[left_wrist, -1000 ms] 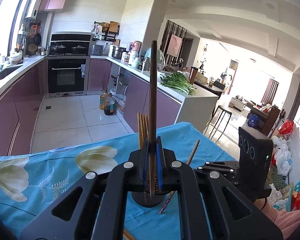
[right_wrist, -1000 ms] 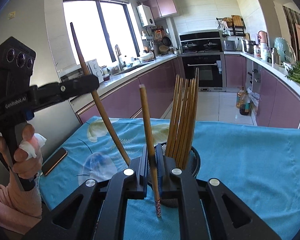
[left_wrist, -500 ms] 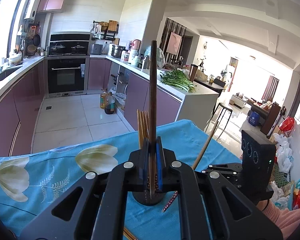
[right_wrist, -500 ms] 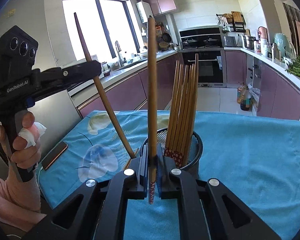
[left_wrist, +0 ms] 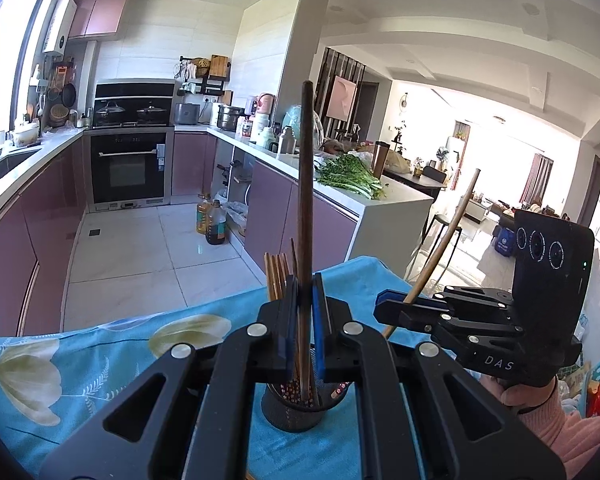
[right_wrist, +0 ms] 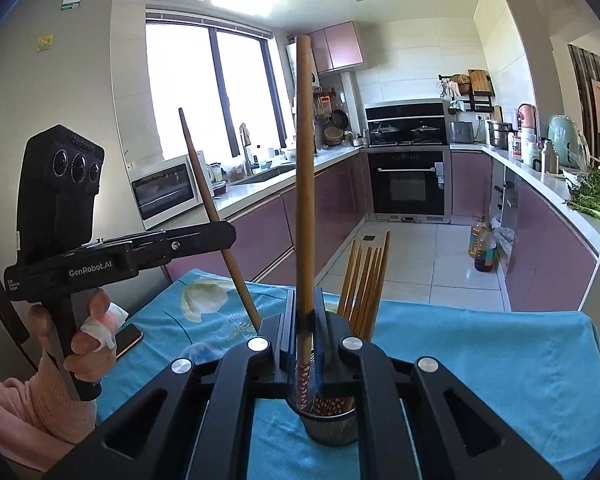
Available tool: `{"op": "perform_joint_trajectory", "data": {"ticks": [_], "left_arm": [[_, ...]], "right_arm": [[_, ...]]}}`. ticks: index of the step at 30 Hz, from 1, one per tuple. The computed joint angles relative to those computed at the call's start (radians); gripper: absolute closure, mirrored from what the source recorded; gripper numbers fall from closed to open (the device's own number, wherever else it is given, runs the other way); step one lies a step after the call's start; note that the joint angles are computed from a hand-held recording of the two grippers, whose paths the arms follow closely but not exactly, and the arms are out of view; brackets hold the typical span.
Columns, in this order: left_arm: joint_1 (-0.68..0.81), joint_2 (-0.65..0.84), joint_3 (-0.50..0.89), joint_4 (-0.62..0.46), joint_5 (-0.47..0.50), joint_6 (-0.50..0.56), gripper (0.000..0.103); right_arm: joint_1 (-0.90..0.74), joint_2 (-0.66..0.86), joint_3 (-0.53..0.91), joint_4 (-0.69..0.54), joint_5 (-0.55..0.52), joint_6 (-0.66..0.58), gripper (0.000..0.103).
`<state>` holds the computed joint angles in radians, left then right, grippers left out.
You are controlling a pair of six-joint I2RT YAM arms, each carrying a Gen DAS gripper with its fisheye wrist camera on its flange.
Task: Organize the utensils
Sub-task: 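Lower the chopsticks into the cup and open both tools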
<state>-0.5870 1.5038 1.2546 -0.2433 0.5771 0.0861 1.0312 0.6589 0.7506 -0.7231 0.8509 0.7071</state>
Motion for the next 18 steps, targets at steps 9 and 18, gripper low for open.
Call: {"op": "perform_joint_trajectory", "data": {"ticks": [9, 18], "left_arm": [[-0.057, 0.090, 0.035, -0.056, -0.094, 0.084, 0.096], [-0.082, 0.166, 0.079, -0.153, -0.149, 0.187, 0.096]], "right_arm": [[-0.232, 0.016, -0.081, 0.123, -0.221, -0.077, 0.097], [-0.341, 0.071, -0.139, 0.157, -0.382, -0.070, 0.097]]}}
